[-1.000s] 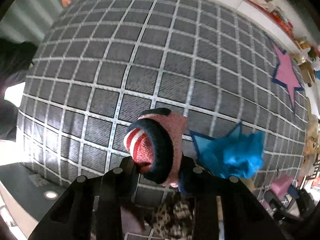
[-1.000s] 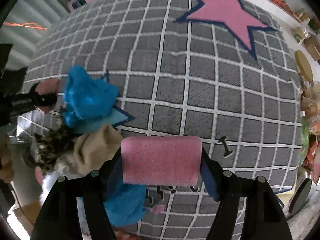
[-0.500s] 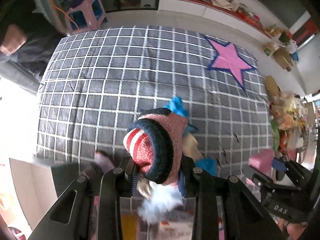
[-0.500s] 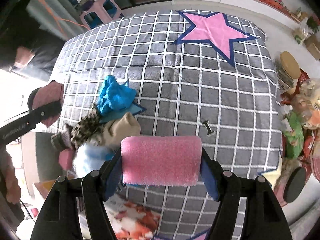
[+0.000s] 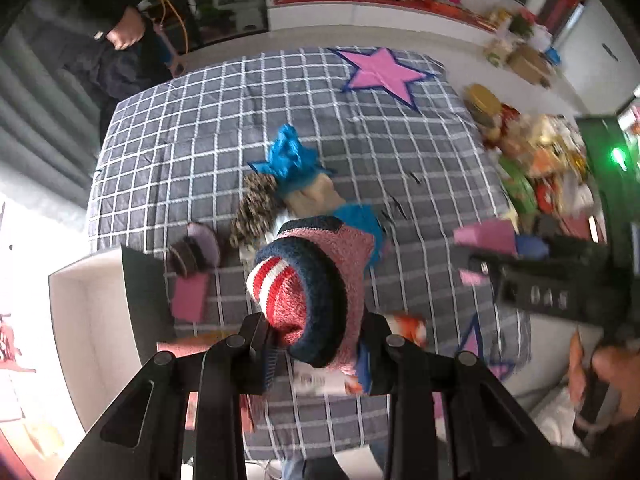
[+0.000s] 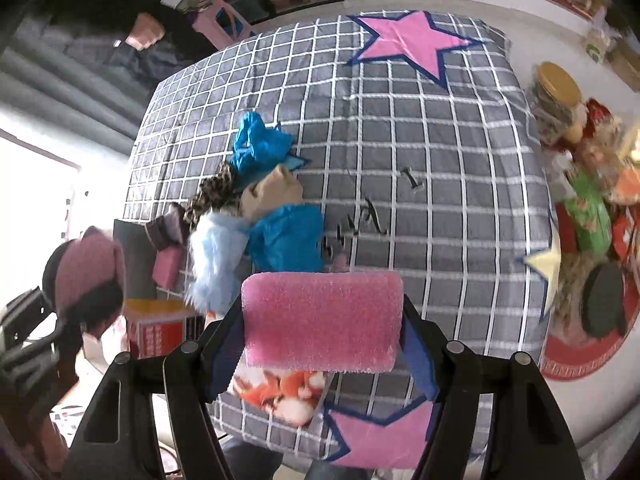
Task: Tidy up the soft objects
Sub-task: 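Carry the knit hat and pink sponge with both tools over the white box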
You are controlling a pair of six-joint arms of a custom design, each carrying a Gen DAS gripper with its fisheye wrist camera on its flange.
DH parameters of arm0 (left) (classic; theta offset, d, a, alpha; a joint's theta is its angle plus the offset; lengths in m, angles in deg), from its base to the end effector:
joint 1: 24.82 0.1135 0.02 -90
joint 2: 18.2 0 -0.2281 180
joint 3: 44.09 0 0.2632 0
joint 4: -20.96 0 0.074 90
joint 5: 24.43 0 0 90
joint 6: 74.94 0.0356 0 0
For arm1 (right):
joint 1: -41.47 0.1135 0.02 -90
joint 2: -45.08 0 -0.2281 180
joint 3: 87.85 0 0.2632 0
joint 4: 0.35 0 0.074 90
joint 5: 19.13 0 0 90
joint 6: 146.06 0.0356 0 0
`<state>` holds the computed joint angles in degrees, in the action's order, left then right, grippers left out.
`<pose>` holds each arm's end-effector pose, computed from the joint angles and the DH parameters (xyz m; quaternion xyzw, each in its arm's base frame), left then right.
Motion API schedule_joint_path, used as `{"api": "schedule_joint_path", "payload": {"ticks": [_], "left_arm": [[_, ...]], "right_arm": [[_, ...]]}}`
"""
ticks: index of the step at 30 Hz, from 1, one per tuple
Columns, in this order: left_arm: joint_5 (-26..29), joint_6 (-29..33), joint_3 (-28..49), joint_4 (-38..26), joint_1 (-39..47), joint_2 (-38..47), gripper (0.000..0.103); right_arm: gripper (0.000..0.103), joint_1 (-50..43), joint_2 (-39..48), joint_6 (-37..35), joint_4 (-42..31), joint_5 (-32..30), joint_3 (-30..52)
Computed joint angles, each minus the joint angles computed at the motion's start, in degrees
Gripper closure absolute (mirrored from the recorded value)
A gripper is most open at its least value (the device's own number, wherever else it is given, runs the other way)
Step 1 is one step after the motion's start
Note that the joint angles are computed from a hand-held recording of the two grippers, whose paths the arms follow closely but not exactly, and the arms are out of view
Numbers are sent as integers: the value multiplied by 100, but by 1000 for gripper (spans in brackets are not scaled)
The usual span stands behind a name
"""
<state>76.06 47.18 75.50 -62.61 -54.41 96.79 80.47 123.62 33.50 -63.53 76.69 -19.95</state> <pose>0.3443 -0.2029 0.2344 0.5159 0.8464 -0.0889 0.0977 0.2073 0.1632 0.1834 0.4287 0.8910 0.1048 0.1063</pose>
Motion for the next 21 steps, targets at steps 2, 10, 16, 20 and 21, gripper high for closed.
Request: {"api": "schedule_joint_path", "payload": {"ticks": [2,10,16,20,21], "left_arm": [[182,370,-271,-125,208,-240,69],[492,1842,-883,-244,1285,-821,69],[749,2671,-406,-501,2291,-573,69],[880,2845,280,-722,2804,-98,69],[891,2852,423,-736,2902,3,69]], "right_arm": [[32,278,38,404,-105,140,102],[32,1445,654,2274,-901,594,1091],[32,1946,1624,3052,-1419,659,2279],[32,2007,2306,2957,-1706,668,3193],[32,1976,2472,2855,-1757,672,3435]]}}
